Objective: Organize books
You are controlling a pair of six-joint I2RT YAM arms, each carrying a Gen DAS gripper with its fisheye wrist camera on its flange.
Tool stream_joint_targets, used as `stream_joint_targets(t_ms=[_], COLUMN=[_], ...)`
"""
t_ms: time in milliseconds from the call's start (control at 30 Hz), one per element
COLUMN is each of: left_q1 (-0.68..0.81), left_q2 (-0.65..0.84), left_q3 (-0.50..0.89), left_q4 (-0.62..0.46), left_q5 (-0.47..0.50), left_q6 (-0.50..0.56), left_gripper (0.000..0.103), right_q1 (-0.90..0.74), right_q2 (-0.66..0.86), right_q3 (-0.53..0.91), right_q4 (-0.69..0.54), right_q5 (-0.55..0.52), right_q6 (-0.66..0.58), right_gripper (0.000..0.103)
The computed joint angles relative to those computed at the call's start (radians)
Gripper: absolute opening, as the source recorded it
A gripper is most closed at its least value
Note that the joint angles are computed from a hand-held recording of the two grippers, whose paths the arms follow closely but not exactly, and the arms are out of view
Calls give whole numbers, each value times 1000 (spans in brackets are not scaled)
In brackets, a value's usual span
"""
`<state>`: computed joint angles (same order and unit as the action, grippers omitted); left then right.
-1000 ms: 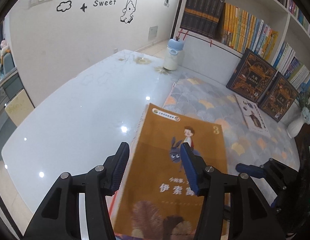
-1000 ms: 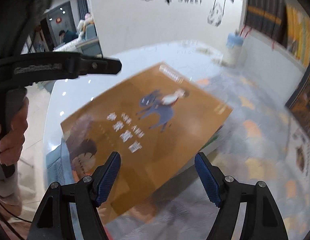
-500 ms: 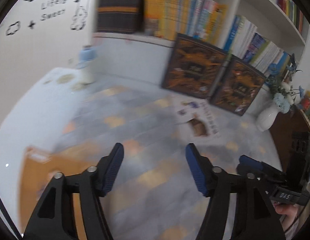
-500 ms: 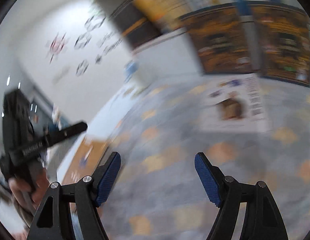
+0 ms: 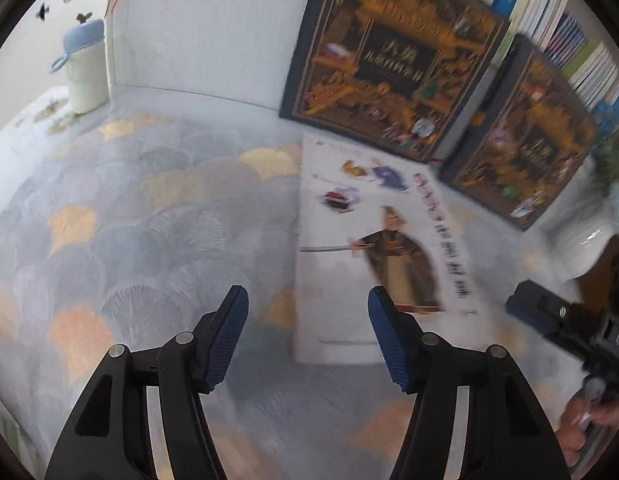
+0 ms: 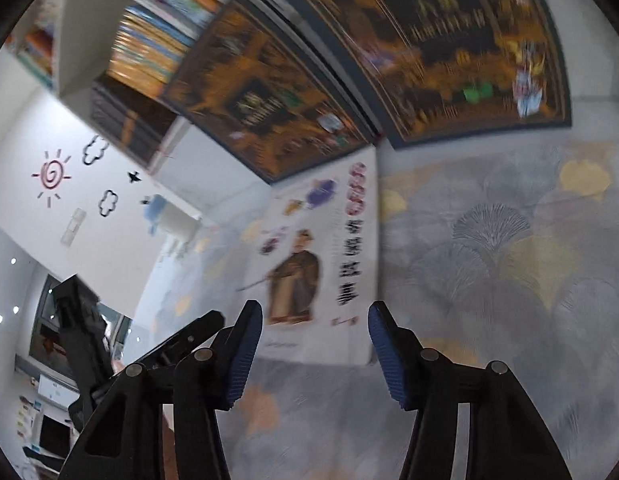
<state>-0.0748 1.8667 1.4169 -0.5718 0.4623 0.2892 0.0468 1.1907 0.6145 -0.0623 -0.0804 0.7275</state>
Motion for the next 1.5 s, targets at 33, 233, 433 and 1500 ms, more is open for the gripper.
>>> stream_joint_targets(t_ms=[33,233,433,1500], left_q1=[-6,-15,0,601], left_q2=[11,23,31,-63], left_q3=[0,7,68,15], left_q4=[7,-32,-162,-944], left_q5=[-21,27,57,43], left_q6=[9,96,133,1138], left_gripper=[59,60,63,55], right_q1=[-12,-39,24,1264], right_q2=[44,115,54,-217], right_q3=[9,-31,-19,-274], right_q4=[14,184,68,-50], right_q5=[1,-122,-84,603], right_q6=[-5,27,24,778], right_gripper=[55,57,59,52])
